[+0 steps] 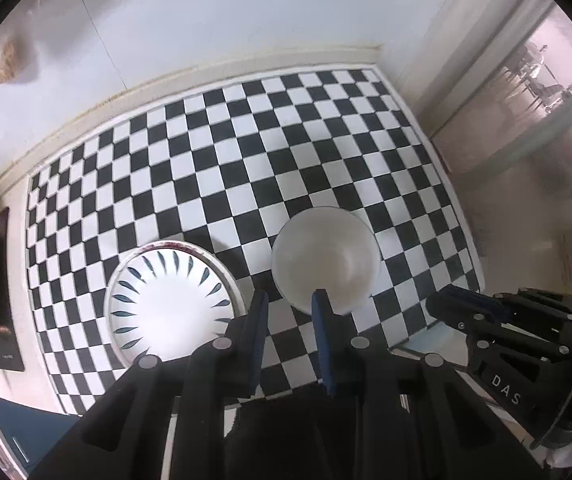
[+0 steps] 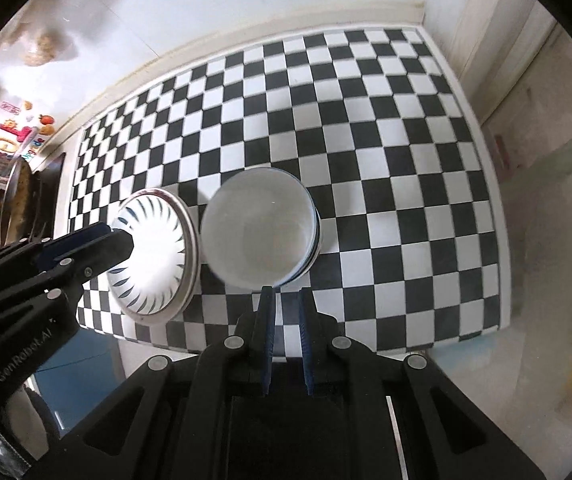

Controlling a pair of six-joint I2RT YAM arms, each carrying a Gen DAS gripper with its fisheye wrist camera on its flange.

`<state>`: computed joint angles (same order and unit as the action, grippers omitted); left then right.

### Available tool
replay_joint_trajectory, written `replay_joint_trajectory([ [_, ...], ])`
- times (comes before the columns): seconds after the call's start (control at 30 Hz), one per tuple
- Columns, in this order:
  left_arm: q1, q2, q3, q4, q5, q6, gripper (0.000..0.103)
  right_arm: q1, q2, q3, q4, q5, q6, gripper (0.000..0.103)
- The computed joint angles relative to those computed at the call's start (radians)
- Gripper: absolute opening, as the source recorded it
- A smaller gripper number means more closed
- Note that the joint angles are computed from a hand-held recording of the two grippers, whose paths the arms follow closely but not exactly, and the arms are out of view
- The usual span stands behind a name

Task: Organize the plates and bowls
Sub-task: 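Move both grippers down toward the bowl stack rim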

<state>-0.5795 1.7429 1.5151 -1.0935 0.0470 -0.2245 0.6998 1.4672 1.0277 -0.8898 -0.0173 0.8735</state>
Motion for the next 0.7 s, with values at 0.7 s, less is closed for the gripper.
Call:
replay_joint_trajectory([
  [0.7,-0.065,-0.234,-0.001,-0.134,-0.027,0.003,0.021,0.333,-0.157,0.275,-0.400,0.264,0.273,0.014],
])
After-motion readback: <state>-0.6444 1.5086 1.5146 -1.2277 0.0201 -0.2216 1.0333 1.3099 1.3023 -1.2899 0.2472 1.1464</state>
